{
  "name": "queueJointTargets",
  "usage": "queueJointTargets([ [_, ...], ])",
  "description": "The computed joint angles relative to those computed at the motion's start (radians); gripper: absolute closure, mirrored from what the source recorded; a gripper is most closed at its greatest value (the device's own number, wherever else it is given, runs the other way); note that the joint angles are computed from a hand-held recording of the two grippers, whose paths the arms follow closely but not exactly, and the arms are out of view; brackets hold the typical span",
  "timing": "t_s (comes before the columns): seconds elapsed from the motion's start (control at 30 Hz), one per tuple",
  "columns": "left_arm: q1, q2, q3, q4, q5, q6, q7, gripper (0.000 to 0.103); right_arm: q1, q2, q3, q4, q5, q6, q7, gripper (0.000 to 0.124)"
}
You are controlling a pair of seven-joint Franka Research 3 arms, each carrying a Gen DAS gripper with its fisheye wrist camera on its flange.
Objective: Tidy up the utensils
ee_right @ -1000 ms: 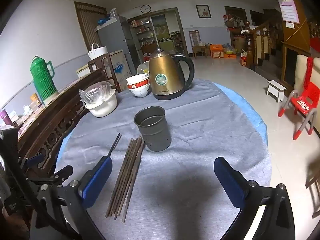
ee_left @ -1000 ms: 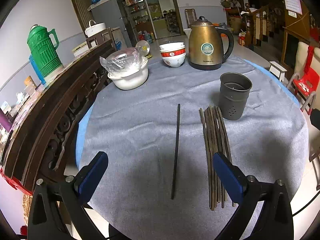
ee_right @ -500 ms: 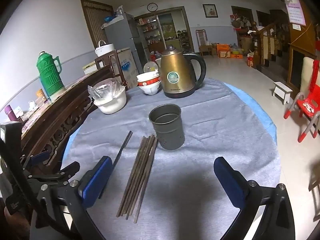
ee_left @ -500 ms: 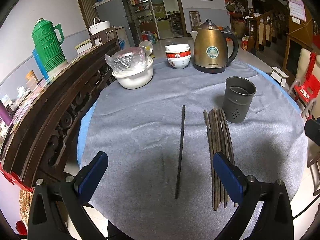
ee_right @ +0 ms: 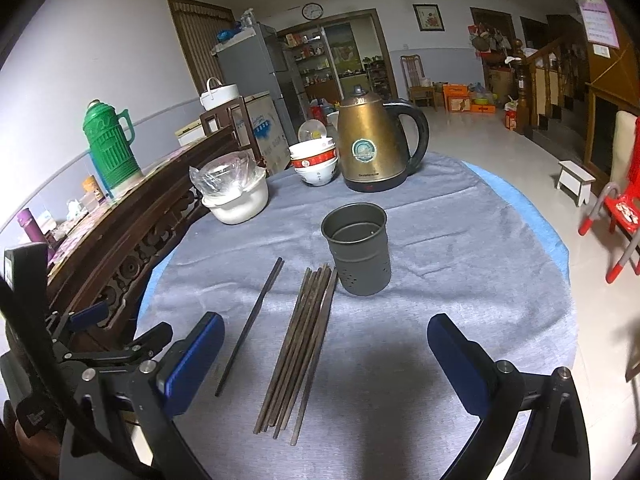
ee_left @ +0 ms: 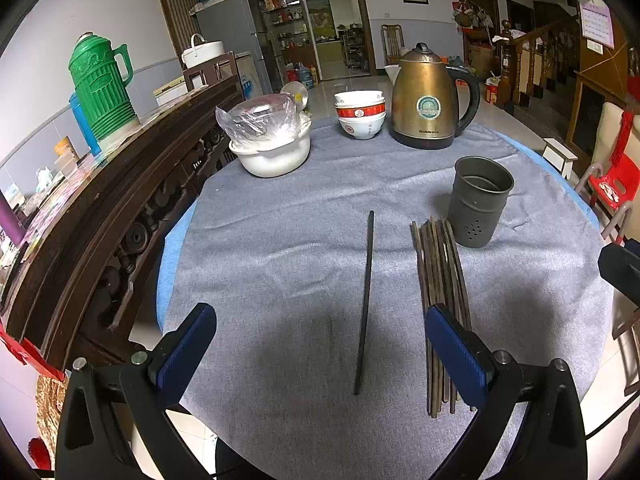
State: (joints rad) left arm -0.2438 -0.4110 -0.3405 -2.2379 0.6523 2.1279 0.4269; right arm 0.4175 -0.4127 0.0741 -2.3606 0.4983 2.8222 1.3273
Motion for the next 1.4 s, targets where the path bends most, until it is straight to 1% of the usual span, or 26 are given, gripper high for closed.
queueJointTargets([
  [0.6,0.0,0.001,0.004,-0.001,-0.005,0.001,-0.004,0.0,0.017,0.032,-0.005,0.019,0.037,-0.018,-0.011,0.022],
  [1.03,0.005,0.003,0.011,-0.005,-0.016,0.015,0.008,0.0,0.013,0.056,-0.002,0.038,0.052,-0.025,-0.018,0.022],
  [1.23,0.009,0.014,0.02,-0.006,-0.03,0.019,0.015,0.0,0.011,0.094,0.004,0.06,0.05,-0.028,-0.016,0.023],
  [1.33,0.012,0.02,0.024,-0.007,-0.033,0.022,0.018,0.0,0.015,0.121,0.001,0.075,0.065,-0.037,-0.016,0.027],
  [1.4,0.015,0.025,0.029,-0.009,-0.034,0.033,0.024,0.0,0.017,0.145,-0.002,0.09,0.08,-0.047,-0.023,0.027],
])
